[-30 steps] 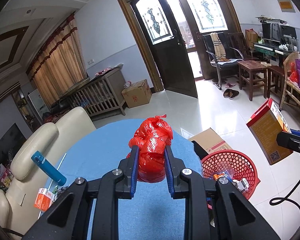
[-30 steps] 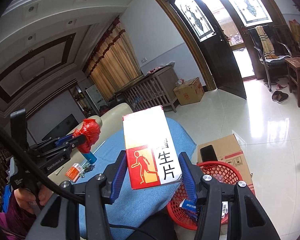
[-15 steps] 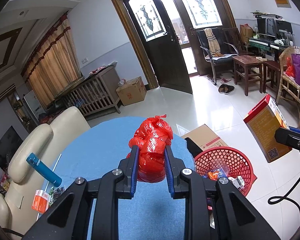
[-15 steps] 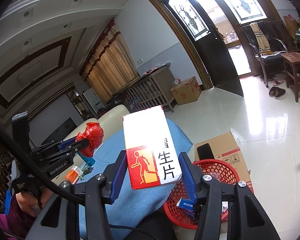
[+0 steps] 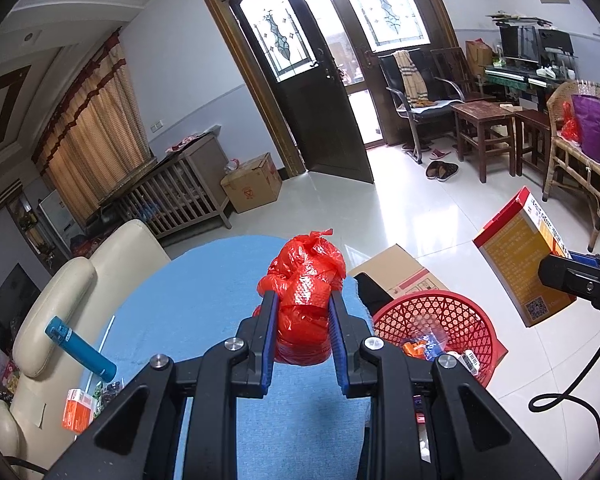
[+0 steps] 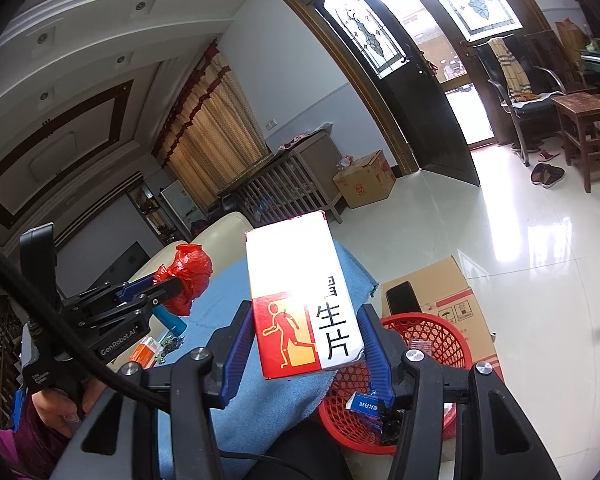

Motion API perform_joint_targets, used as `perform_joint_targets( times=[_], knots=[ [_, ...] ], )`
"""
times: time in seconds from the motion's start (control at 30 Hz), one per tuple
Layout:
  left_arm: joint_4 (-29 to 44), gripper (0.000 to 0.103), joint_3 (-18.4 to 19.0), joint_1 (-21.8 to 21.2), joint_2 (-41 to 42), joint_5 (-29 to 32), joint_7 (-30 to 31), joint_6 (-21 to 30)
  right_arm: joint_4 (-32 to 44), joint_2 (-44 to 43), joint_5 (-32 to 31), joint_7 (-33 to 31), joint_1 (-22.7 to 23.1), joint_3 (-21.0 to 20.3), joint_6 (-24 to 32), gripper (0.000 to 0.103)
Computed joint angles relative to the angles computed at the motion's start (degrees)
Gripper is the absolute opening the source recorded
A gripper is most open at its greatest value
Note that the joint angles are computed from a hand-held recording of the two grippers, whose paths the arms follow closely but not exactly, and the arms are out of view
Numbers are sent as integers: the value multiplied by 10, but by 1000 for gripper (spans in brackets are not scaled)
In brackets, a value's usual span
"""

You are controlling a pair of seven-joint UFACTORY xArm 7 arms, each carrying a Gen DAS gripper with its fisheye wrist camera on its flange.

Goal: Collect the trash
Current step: 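Carry the red bag with the left gripper while the right carries the medicine box toward the basket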

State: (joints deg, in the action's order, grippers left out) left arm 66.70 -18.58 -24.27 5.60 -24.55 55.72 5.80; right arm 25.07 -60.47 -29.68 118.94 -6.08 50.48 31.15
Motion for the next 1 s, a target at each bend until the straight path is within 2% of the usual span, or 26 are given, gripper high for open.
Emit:
perform_joint_targets(
  times=[0.27, 0.7, 1.0],
  knots=[
    [-2, 26, 0, -5, 2, 17, -6, -2, 1, -4, 5, 12, 6, 3, 12, 55],
    [-3, 26, -15, -2, 9, 2, 27, -1, -2, 2, 5, 32, 11, 0, 17, 55],
    [-3, 26, -12, -7, 11, 18, 18, 1, -3, 2, 1, 41, 14, -5, 20, 55]
  ],
)
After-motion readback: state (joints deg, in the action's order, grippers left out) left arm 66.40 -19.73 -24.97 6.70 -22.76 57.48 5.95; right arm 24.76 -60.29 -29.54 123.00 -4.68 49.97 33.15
